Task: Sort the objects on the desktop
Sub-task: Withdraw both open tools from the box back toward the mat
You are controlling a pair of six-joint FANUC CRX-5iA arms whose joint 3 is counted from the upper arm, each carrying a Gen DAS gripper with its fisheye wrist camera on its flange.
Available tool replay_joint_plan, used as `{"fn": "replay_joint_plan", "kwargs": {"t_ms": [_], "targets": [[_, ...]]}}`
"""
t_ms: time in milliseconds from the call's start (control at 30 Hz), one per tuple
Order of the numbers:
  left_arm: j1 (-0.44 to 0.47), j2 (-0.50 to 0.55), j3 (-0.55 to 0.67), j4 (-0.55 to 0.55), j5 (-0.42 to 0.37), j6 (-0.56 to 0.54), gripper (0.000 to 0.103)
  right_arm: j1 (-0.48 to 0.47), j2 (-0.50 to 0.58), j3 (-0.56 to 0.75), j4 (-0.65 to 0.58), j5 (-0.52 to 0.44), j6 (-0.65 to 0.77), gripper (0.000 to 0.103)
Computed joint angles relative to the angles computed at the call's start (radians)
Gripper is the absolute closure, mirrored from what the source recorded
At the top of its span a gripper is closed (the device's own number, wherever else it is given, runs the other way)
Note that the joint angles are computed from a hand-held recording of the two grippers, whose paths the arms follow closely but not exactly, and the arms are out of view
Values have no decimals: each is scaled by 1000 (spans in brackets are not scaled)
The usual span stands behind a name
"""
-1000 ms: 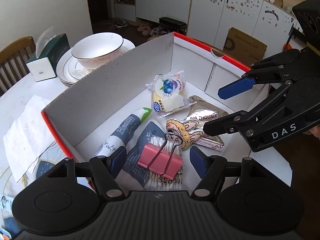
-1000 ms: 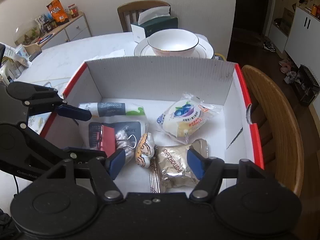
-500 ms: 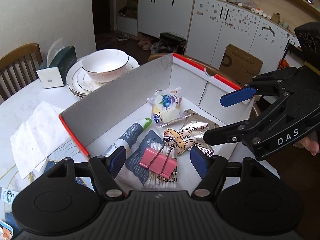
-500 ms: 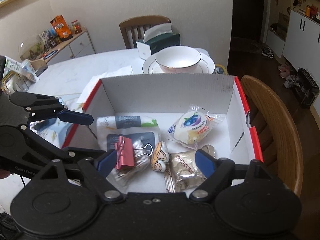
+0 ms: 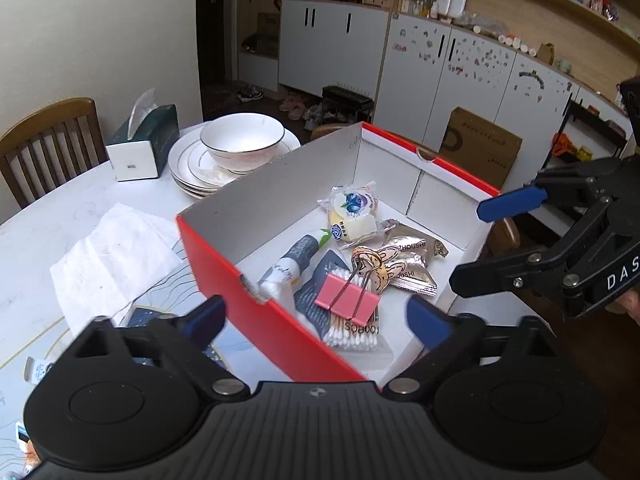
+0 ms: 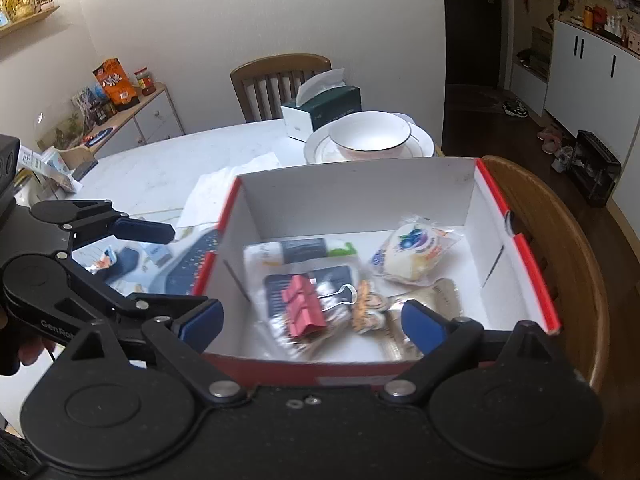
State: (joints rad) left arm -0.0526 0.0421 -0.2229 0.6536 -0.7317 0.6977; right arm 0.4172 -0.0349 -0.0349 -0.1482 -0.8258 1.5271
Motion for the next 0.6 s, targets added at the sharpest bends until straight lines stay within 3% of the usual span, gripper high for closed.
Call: {"fn": "replay_joint_plan", "kwargs": {"t_ms": [600], "targets": [[204, -140, -177, 181, -67, -251, 0, 266, -59, -129, 280, 120, -411, 5]]}}
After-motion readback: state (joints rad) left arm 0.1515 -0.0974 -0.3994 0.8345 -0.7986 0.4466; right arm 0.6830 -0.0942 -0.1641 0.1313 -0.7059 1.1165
